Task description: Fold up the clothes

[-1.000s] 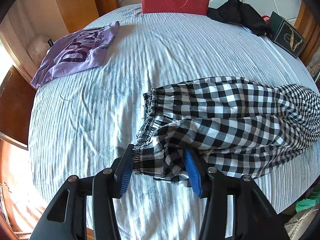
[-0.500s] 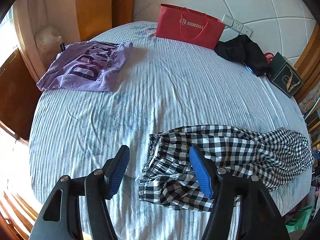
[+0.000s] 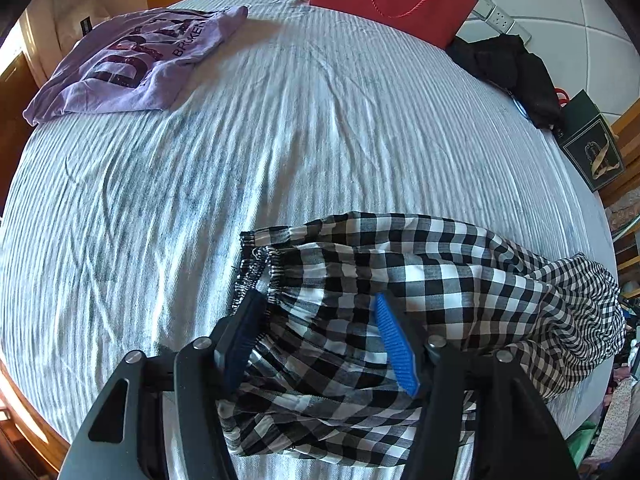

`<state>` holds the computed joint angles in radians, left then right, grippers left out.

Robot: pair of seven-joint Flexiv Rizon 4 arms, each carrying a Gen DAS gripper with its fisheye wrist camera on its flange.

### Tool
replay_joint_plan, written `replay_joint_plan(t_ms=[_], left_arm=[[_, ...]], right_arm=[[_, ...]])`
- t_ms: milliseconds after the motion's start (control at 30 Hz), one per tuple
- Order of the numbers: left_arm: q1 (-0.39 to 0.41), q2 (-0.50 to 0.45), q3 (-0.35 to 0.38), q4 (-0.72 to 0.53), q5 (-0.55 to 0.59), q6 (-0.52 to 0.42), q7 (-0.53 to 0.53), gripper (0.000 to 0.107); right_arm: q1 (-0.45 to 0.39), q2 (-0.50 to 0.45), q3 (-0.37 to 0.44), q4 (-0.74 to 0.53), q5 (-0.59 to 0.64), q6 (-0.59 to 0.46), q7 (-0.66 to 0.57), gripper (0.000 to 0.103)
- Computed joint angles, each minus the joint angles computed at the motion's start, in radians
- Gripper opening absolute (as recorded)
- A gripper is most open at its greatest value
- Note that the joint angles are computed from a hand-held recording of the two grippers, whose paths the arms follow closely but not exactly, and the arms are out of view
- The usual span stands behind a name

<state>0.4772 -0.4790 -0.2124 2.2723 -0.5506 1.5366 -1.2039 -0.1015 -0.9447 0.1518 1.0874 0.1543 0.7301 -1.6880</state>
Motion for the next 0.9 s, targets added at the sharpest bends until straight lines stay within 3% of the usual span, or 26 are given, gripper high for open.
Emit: replay_joint_plan(t_ms=[33,67,100,133,233,300,367,400,433,467,567,633,700,800,900], left_arm=[[-0.036,0.000,0.051,-0.009,0.047,-0.008,-0.039,0.016],[-0.059,0.007,0.070,-0.005,0.029,0.001,-0.030,0.013],[-0.059,0.013,0.068,0.003,0.032,0.016,-0.034,0.012],[-0.079,0.022,0.088,0.012,0.046,0.054,-0.047,0.011],[-0.097,0.050,0.110,0.042,0.113,0.204,-0.102,0.011],[-0.069,0.046,0.091,0.029,0.133,0.251,-0.114,0.011],[-0.107,0.035,0.139,-0.010,0.142,0.230,-0.131,0.027],[-0.148,0.027,0.193,-0.041,0.139,0.156,-0.131,0.034],[-0.168,0.021,0.221,-0.065,0.142,0.091,-0.143,0.046],[-0.165,0.024,0.219,-0.065,0.147,0.062,-0.151,0.049],[-0.062,0.054,0.106,0.008,0.153,0.136,-0.141,0.056],[-0.024,0.076,0.079,0.044,0.167,0.152,-0.159,0.057],[0.086,0.102,-0.031,0.091,0.180,0.174,-0.163,0.057],[0.149,0.112,-0.083,0.123,0.225,0.186,-0.192,0.057],[0.211,0.115,-0.138,0.148,0.264,0.194,-0.225,0.057]], right_arm=[[0.009,-0.010,-0.011,-0.008,-0.010,-0.005,0.013,0.064],[0.015,-0.015,-0.015,-0.010,-0.017,-0.004,0.016,0.060],[0.025,-0.016,-0.024,-0.003,-0.032,0.006,0.015,0.039],[0.052,-0.001,-0.049,0.037,-0.070,0.054,0.003,0.029],[0.156,0.058,-0.168,0.209,-0.237,0.309,0.015,0.027],[0.173,0.068,-0.198,0.234,-0.279,0.411,0.046,0.028],[0.149,0.037,-0.174,0.156,-0.285,0.359,0.107,0.044],[0.139,0.012,-0.162,0.099,-0.289,0.285,0.130,0.055],[0.127,-0.008,-0.140,0.054,-0.290,0.214,0.138,0.056],[0.111,-0.014,-0.114,0.042,-0.292,0.186,0.136,0.056],[0.081,0.035,-0.081,0.120,-0.247,0.243,0.094,0.056],[0.042,0.070,-0.039,0.167,-0.201,0.267,0.062,0.057],[-0.009,0.107,0.013,0.204,-0.135,0.274,0.021,0.058],[-0.073,0.146,0.071,0.230,-0.038,0.218,-0.038,0.059],[-0.093,0.179,0.073,0.268,0.020,0.183,-0.081,0.059]])
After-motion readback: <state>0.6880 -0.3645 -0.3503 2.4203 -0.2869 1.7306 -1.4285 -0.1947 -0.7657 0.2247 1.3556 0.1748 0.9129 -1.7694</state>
